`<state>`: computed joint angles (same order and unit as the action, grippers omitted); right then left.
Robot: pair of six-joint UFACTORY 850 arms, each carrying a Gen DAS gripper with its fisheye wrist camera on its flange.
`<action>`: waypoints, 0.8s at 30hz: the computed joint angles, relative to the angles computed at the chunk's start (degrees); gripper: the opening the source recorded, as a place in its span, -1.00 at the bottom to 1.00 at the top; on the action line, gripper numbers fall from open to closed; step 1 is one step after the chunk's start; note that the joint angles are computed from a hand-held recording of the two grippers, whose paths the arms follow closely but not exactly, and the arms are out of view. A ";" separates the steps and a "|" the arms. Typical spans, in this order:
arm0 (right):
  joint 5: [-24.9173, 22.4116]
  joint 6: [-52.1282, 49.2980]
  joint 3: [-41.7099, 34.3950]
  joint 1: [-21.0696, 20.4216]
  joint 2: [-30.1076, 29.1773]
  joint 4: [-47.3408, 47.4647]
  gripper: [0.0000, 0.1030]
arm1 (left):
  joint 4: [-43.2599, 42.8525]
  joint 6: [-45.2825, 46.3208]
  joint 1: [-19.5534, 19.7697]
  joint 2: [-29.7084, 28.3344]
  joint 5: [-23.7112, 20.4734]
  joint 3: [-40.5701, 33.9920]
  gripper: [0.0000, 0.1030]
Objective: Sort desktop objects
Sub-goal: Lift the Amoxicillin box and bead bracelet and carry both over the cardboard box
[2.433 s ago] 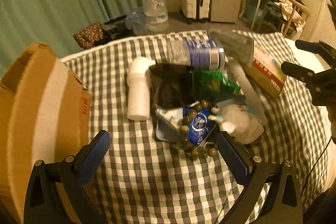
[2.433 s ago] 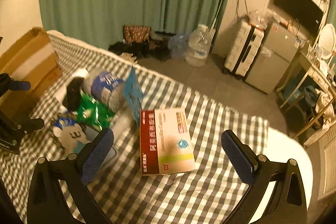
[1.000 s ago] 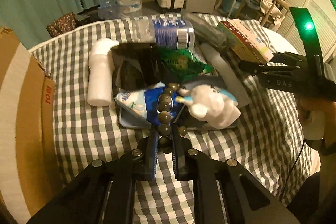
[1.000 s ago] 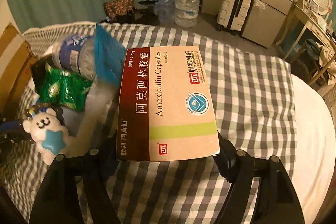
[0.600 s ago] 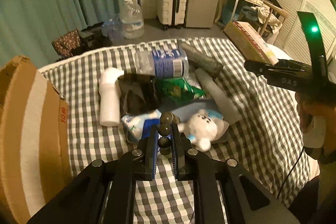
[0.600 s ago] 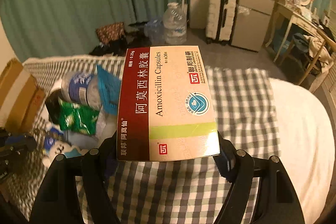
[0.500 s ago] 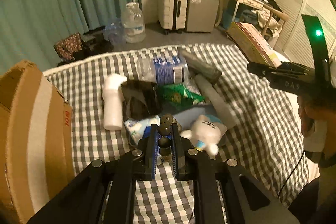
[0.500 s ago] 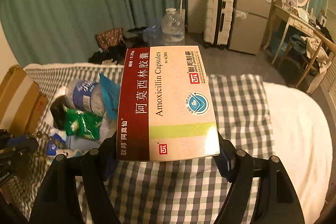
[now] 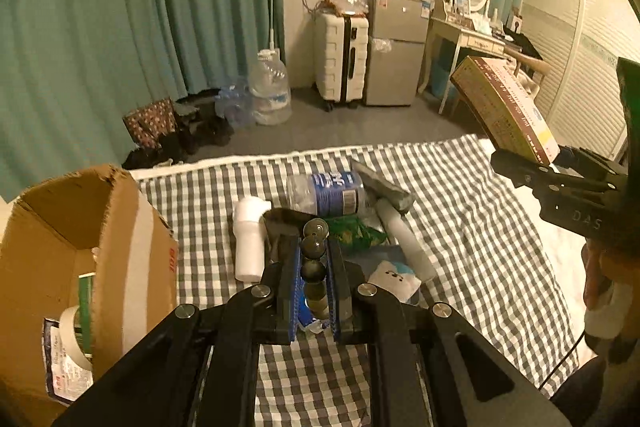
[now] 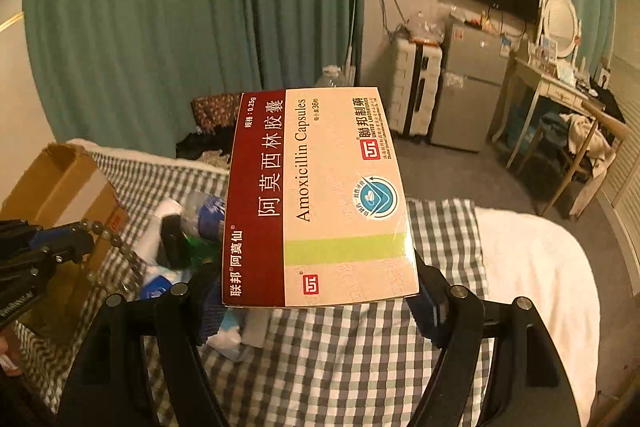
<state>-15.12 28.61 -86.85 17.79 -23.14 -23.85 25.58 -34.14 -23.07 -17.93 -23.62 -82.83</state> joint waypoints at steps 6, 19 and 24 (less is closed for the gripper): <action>0.69 14.24 2.17 1.52 3.02 -11.72 0.46 | 6.37 -6.21 -0.43 2.78 1.20 1.54 -0.78; 0.41 42.00 5.05 4.43 8.58 -34.05 0.46 | 22.87 -22.21 -0.78 9.06 1.93 4.79 -0.78; -1.82 48.65 4.34 6.98 8.91 -41.46 0.46 | 24.09 -23.92 0.06 10.64 2.35 5.46 -0.78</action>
